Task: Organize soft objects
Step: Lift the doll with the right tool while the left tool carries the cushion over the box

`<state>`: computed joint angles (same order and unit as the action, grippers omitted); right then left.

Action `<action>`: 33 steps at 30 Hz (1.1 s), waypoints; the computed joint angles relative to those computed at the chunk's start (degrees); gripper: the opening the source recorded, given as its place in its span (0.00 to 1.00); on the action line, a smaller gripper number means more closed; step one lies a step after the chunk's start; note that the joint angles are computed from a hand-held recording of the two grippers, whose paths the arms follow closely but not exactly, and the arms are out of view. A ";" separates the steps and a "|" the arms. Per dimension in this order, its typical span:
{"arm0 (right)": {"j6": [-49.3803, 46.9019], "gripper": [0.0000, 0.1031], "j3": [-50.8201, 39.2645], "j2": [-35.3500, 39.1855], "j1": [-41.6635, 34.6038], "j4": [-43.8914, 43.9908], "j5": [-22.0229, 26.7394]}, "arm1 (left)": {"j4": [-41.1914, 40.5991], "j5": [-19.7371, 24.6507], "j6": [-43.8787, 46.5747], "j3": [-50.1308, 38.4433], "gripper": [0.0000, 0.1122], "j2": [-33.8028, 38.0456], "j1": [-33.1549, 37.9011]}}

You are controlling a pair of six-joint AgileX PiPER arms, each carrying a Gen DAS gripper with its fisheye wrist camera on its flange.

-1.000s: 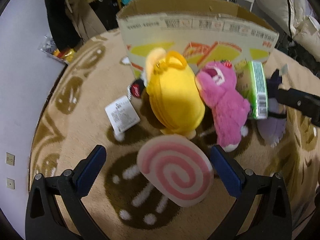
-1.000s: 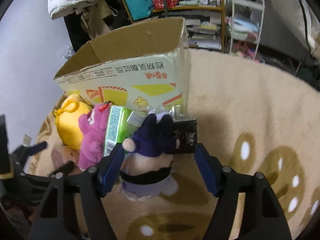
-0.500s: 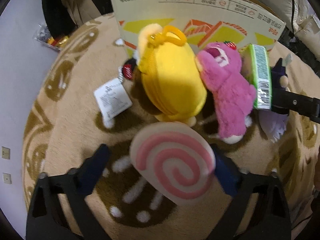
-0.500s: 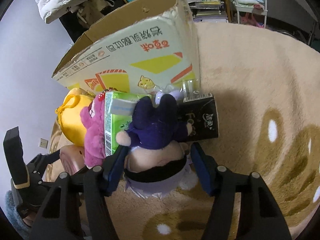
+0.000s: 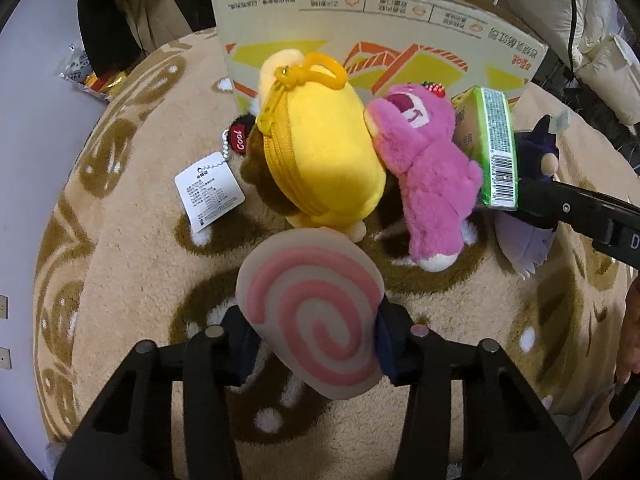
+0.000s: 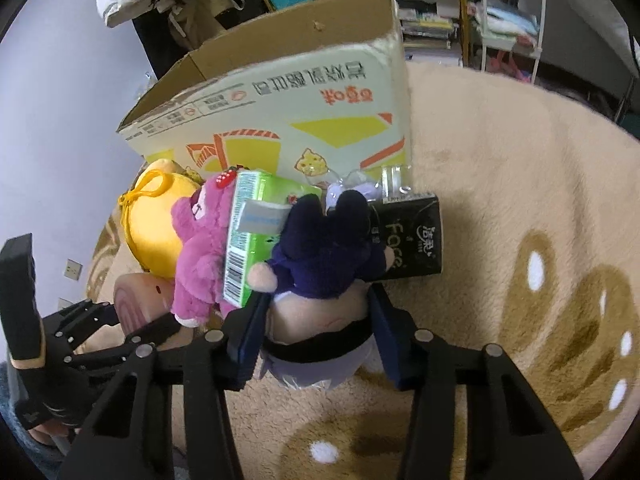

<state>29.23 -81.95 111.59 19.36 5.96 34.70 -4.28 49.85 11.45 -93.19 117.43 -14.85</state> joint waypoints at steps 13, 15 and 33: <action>18.73 0.50 6.86 -9.70 4.22 -19.54 -3.22 | -2.98 -9.71 1.42 12.43 0.40 -13.92 0.74; 23.56 0.50 8.56 -11.78 4.89 -25.32 -5.57 | -3.78 -12.61 1.94 14.81 0.41 -16.70 1.02; 61.05 0.50 11.38 -19.96 15.41 -72.69 3.97 | -6.88 -34.77 7.77 24.82 0.41 -25.47 3.36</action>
<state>90.28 -70.58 91.63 34.77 -66.72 38.67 -11.16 15.09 19.22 -68.37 91.96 -11.49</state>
